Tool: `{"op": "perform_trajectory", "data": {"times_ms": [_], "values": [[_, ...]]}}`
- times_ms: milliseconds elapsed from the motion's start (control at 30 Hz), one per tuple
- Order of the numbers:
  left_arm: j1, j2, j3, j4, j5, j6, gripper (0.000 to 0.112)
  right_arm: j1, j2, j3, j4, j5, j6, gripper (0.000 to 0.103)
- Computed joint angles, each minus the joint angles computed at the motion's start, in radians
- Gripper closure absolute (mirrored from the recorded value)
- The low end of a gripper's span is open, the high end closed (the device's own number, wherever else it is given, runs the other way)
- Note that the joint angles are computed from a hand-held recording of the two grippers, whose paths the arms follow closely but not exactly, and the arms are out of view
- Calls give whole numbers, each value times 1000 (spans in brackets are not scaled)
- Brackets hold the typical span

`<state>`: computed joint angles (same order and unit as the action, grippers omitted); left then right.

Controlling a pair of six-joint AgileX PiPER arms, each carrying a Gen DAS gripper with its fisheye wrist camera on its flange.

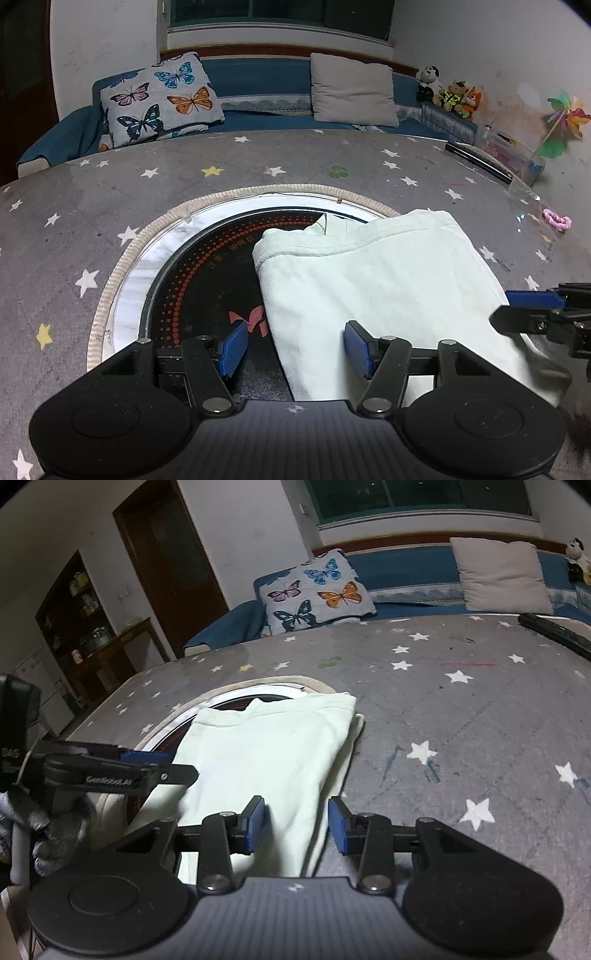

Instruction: Fold clothes

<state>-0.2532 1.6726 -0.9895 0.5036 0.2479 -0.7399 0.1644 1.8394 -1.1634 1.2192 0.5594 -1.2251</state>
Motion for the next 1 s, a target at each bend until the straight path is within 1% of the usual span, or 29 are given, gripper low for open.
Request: {"op": "perform_trajectory", "data": {"times_ms": [100,200,333,533,633,700,767,800,867,900,933,967,1000], "values": [[-2,-6,3,32,6,-42,51,16,5,-5,10,-39,19,61],[3,-8,6,8,7,-29,51,22,15,-19,6,-61,55,61],[7,-7,7,-5,7,-22,51,35,37,-41,-15,-62,108,61],[3,-3,3,-26,6,-4,52,64,50,-43,-9,-113,140,61],[-1,-1,0,-66,-4,35,61,77,50,-41,-13,-134,158,60],[-5,3,-3,-103,-12,70,66,79,53,-43,-10,-131,162,61],[-12,5,-9,-86,-5,48,69,74,59,-51,-7,-113,173,65],[-13,5,-11,-86,-2,45,71,70,63,-57,-11,-99,185,72],[-8,4,-13,-115,0,68,82,61,70,-67,-13,-76,205,77],[-5,3,-16,-141,1,90,85,57,70,-68,-3,-68,202,82],[-1,1,-19,-172,2,115,90,53,69,-67,9,-61,194,86],[0,-1,-22,-199,4,137,95,50,66,-64,20,-57,188,87],[-1,-3,-25,-216,6,149,96,49,61,-59,33,-57,176,90]]}}
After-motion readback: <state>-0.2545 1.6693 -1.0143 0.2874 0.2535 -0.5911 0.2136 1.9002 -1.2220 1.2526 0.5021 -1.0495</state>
